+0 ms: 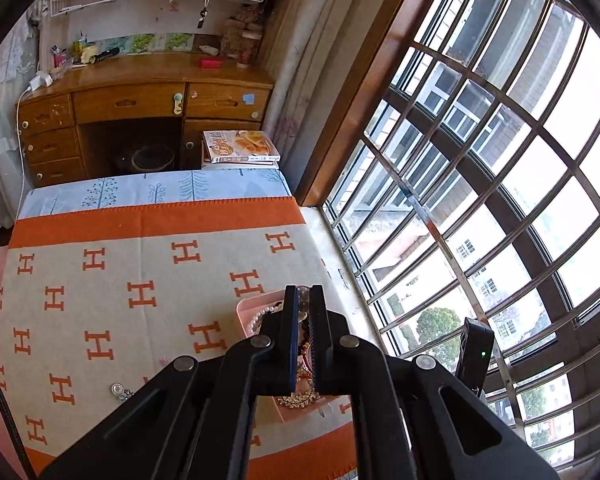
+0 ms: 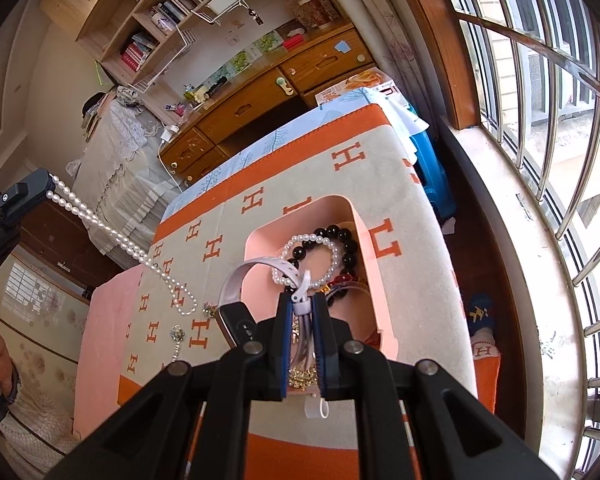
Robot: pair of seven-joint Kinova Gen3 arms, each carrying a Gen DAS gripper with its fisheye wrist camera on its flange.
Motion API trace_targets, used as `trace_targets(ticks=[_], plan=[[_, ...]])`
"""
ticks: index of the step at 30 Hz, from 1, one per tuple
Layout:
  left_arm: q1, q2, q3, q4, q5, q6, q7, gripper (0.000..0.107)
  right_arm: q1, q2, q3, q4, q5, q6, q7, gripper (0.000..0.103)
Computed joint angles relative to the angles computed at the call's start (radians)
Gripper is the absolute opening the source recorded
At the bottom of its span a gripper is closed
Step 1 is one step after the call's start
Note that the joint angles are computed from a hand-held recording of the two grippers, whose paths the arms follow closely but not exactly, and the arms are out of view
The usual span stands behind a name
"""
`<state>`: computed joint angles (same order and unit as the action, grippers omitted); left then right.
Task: Organize jewelry
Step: 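Carry the watch over the pink box with the right tool while the left carries the necklace there, then open the right tool to drop the pink-strap watch in the box while the left releases the necklace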
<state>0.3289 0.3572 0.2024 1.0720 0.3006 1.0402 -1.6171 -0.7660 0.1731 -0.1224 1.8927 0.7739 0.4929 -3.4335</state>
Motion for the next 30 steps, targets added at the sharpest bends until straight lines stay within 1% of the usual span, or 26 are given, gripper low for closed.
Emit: trace_targets(ticks=[3, 7, 9, 12, 18, 25, 28, 30], plan=[[0.010, 0.011, 0.004, 0.002, -0.004, 0.001, -0.004, 0.003, 0.010, 0.014, -0.006, -0.004, -0.034, 0.006, 0.034, 0.010], [0.026, 0.034, 0.008, -0.017, -0.010, 0.021, -0.006, 0.003, 0.020, 0.042, 0.005, -0.007, -0.086, -0.017, 0.081, 0.010], [0.040, 0.046, 0.007, -0.025, -0.020, 0.027, -0.004, 0.003, 0.004, 0.059, 0.017, -0.023, -0.098, 0.008, 0.094, 0.010], [0.062, 0.066, 0.003, -0.040, -0.042, 0.038, 0.002, 0.003, -0.023, 0.073, 0.029, -0.042, -0.095, 0.052, 0.106, 0.010], [0.095, 0.115, -0.011, -0.073, -0.086, 0.056, 0.031, 0.003, -0.044, 0.063, 0.030, -0.045, -0.072, 0.092, 0.104, 0.010], [0.110, 0.151, -0.027, -0.093, -0.126, 0.062, 0.061, 0.003, -0.035, 0.069, 0.016, -0.057, -0.083, 0.125, 0.129, 0.010], [0.115, 0.161, -0.032, -0.089, -0.144, 0.054, 0.068, 0.003, -0.035, 0.070, 0.019, -0.056, -0.081, 0.121, 0.120, 0.010], [0.117, 0.175, -0.032, -0.095, -0.151, 0.063, 0.069, 0.003, -0.036, 0.070, 0.021, -0.057, -0.075, 0.122, 0.114, 0.010]])
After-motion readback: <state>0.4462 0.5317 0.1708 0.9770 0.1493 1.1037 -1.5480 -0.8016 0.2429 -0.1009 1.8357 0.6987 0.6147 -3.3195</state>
